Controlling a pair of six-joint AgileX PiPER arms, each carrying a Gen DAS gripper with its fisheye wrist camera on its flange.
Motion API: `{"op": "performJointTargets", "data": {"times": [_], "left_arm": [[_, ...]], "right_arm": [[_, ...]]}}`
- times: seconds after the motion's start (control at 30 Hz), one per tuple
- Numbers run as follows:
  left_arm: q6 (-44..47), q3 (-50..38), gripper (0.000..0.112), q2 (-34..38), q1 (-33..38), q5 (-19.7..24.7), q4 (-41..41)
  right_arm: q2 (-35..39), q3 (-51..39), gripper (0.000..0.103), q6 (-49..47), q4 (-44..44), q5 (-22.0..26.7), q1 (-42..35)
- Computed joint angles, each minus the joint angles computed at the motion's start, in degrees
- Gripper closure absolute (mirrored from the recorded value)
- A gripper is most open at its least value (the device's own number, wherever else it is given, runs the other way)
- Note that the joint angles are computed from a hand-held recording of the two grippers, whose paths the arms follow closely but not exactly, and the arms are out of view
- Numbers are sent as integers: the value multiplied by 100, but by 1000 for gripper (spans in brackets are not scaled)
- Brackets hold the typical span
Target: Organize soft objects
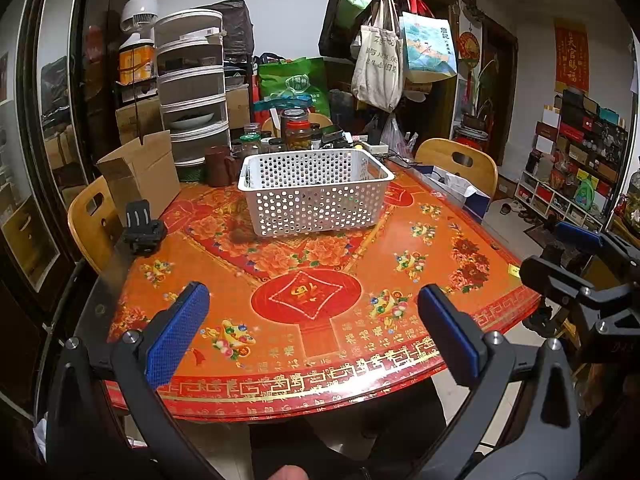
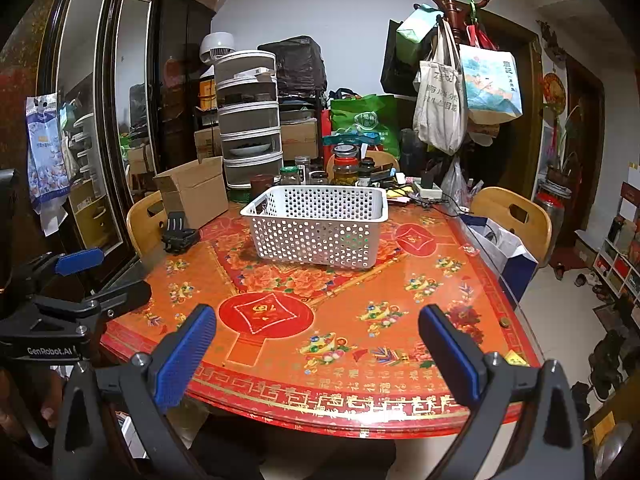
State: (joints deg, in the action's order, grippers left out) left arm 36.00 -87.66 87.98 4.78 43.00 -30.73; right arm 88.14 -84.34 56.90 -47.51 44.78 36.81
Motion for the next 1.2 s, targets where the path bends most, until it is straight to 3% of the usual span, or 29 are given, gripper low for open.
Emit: {"op": "performJointTargets", "data": {"times": [0.83,1.2], "left_arm": [[-35,25,9,10,-39,-32,31],[17,309,9,-52,-152,-246,23]], "right_arm": [[38,-43,2,-25,32,-1,-5],[37,-8,2,1,17,-31,-3]]}}
